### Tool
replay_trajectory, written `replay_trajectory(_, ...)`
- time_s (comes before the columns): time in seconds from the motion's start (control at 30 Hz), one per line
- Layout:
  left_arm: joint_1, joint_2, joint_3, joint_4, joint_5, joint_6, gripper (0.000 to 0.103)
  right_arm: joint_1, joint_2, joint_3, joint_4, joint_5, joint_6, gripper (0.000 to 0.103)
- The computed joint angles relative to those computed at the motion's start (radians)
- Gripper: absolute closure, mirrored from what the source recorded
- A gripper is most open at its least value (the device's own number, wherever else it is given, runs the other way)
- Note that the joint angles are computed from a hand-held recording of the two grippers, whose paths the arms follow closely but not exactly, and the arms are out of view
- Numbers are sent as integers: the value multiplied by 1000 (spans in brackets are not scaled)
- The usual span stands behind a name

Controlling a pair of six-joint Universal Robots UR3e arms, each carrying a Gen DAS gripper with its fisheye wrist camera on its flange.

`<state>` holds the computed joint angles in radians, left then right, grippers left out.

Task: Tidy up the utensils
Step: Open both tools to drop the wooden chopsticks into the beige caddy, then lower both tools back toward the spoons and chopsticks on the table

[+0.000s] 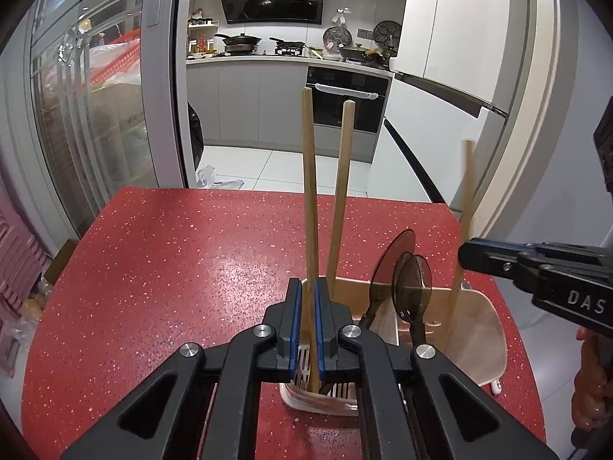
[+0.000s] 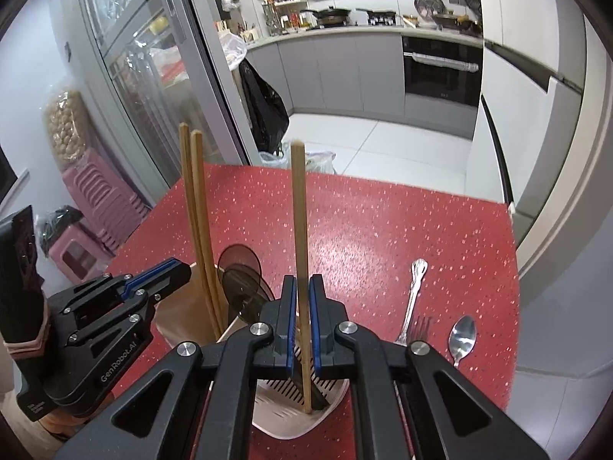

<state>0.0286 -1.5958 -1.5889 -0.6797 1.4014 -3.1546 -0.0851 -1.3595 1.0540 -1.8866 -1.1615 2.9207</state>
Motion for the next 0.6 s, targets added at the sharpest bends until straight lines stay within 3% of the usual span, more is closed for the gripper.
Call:
replay_trajectory(0.2, 8, 53, -35, -12, -2, 10, 72, -26, -44, 63, -1, 34, 17, 90)
replay_trajectory(0.27, 14, 79, -54, -21, -6, 14, 72, -34, -74, 92, -13, 42, 18, 79)
replay_trajectory(0.33, 20, 106, -71, -36, -7, 19, 72, -45, -119, 136, -31, 55, 19, 56)
replay_trajectory(0.47, 38, 170, -115, -59, -17, 25, 72, -67, -210, 213, -38, 91, 1, 52)
replay_trajectory(0.6, 64, 243, -168, -93, -37, 30, 72, -94, -303, 280, -16, 140, -10, 37)
